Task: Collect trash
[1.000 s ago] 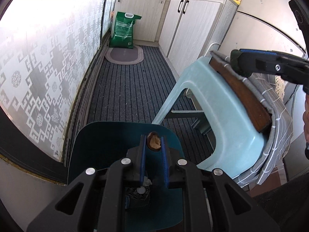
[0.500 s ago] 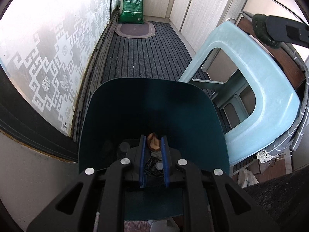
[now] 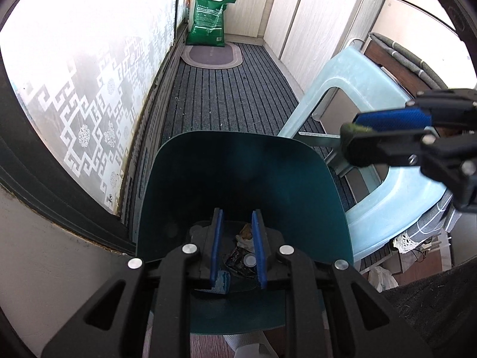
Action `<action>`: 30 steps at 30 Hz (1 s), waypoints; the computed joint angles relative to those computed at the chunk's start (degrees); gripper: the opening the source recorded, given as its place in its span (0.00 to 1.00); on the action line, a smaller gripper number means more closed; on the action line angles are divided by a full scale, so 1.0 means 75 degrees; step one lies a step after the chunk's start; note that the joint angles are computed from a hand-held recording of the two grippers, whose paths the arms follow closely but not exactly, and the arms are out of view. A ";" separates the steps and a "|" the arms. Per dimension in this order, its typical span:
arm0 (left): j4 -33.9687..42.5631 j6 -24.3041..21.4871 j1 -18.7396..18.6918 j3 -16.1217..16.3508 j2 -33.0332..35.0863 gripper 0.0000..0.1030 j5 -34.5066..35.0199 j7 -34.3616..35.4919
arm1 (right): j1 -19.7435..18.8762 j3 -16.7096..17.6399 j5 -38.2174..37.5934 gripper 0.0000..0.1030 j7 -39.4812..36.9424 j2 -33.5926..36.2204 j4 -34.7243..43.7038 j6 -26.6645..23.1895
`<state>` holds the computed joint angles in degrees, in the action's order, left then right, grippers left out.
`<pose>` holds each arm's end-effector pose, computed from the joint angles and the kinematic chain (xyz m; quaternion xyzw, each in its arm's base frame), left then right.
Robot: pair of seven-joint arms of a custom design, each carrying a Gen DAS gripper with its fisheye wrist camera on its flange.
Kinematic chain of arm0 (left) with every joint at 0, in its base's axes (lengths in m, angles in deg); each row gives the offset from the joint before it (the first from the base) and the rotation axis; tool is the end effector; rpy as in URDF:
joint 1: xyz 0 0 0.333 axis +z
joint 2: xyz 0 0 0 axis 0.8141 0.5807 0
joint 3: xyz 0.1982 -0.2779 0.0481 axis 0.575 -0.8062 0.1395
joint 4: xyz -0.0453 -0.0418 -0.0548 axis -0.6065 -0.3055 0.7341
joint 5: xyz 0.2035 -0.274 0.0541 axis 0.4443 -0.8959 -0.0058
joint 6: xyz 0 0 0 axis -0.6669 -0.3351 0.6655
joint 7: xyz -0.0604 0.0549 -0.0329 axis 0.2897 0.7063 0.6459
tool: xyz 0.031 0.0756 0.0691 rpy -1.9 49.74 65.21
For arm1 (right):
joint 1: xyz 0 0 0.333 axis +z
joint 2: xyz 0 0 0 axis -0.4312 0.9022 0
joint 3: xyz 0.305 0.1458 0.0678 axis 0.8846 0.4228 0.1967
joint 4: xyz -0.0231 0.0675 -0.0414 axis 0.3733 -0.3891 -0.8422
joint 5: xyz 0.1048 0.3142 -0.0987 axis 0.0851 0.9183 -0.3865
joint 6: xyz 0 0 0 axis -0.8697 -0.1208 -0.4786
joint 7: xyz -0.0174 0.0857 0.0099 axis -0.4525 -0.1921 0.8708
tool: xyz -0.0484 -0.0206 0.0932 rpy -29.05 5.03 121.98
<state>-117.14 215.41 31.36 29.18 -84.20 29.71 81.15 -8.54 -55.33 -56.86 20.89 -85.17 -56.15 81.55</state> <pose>0.3656 -0.3577 0.4848 -0.6757 0.6719 -0.2673 0.1432 0.4664 0.1822 0.5395 -0.9107 0.3284 -0.0576 0.2440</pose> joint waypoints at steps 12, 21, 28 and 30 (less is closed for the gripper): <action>-0.0138 0.0141 0.0295 -0.0103 -0.0523 0.21 0.1361 -0.1245 | 0.0032 0.0113 -0.0872 0.25 0.0660 0.0609 0.0034 -0.0483; -0.0089 0.0167 0.0415 -0.0173 -0.0638 0.28 0.1677 -0.1565 | 0.0079 0.0137 -0.1128 0.31 0.0777 0.0652 -0.0115 -0.0430; -0.0074 0.0071 0.0492 -0.0289 -0.0870 0.28 0.1889 -0.1751 | 0.0131 0.0137 -0.0789 0.31 0.0482 0.0198 -0.0370 0.0300; -0.0080 0.0039 0.0527 -0.0330 -0.0942 0.28 0.2029 -0.1886 | 0.0141 0.0077 -0.0463 0.31 0.0232 -0.0063 -0.0447 0.0629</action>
